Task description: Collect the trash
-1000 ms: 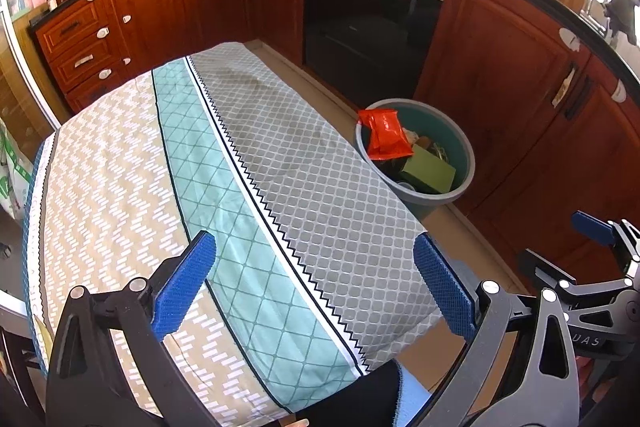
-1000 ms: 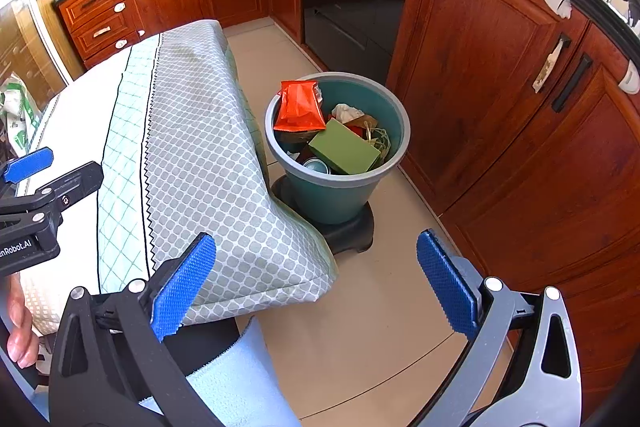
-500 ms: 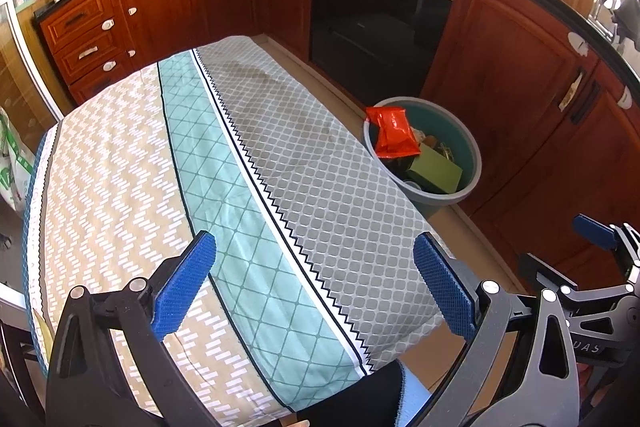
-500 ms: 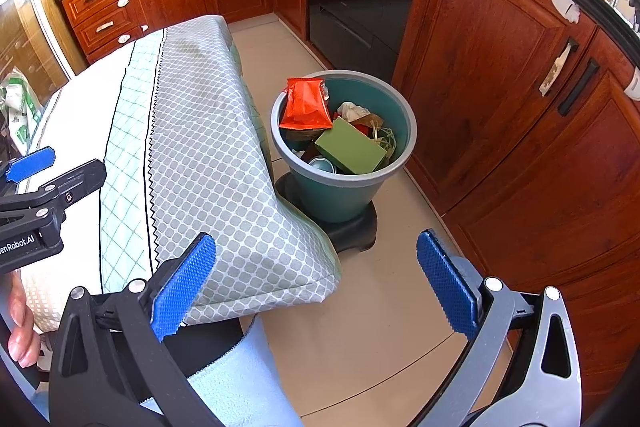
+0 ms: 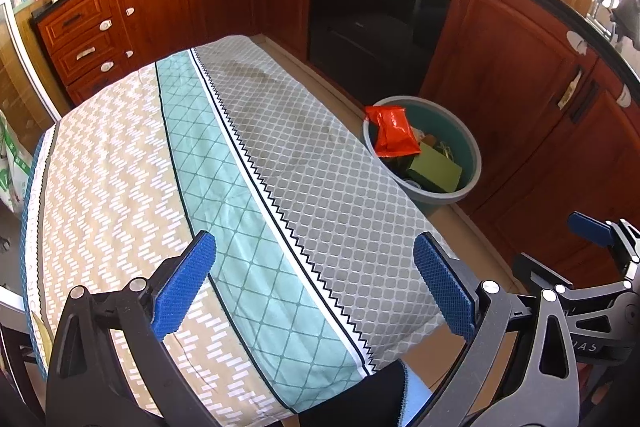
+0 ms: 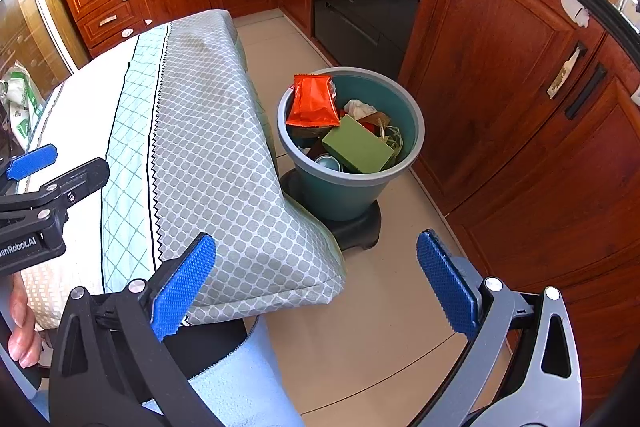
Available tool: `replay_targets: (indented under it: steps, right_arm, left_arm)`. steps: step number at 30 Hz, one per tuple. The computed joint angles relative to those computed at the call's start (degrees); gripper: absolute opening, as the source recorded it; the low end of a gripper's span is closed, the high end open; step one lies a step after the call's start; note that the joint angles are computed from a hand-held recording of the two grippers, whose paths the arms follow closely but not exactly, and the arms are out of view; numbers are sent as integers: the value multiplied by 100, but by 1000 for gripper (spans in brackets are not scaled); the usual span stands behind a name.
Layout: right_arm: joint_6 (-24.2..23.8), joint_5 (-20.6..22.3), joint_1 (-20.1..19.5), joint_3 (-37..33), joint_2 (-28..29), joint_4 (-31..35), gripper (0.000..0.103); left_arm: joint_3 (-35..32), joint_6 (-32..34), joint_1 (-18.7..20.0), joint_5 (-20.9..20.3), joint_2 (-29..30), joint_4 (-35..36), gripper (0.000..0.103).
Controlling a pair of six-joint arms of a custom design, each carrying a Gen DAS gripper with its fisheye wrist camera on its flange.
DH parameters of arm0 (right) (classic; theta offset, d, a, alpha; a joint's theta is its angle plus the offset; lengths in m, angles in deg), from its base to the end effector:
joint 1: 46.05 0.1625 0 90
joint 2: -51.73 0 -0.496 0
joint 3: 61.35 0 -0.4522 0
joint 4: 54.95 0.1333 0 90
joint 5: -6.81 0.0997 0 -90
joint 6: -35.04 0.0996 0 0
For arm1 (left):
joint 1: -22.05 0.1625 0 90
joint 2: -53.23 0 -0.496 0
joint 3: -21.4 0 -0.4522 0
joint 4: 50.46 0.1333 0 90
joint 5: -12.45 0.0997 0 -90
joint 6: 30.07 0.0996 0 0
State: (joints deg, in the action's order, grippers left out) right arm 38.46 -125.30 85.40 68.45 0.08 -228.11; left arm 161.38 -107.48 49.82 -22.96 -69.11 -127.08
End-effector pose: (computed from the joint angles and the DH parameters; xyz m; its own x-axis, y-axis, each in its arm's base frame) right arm 0.3851 -0.3355 0.0440 -0.6331 -0.4019 0.6616 -0.6228 0.7720 -0.1270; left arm -0.0959 -0.2929 0.3437 -0.7179 -0.2353 -0.6552 0.2645 0.7784 -0.5693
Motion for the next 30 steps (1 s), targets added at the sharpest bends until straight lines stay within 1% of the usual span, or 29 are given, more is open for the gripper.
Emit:
replay_targets:
  steps: [18, 30]
  right_arm:
    - [-14, -22, -18, -6, 32, -26, 97]
    - [-32, -28, -36, -31, 30, -7, 97]
  left_arm:
    - [-16, -104, 137, -63, 99, 56, 99]
    - [-6, -79, 155, -96, 95, 22, 99]
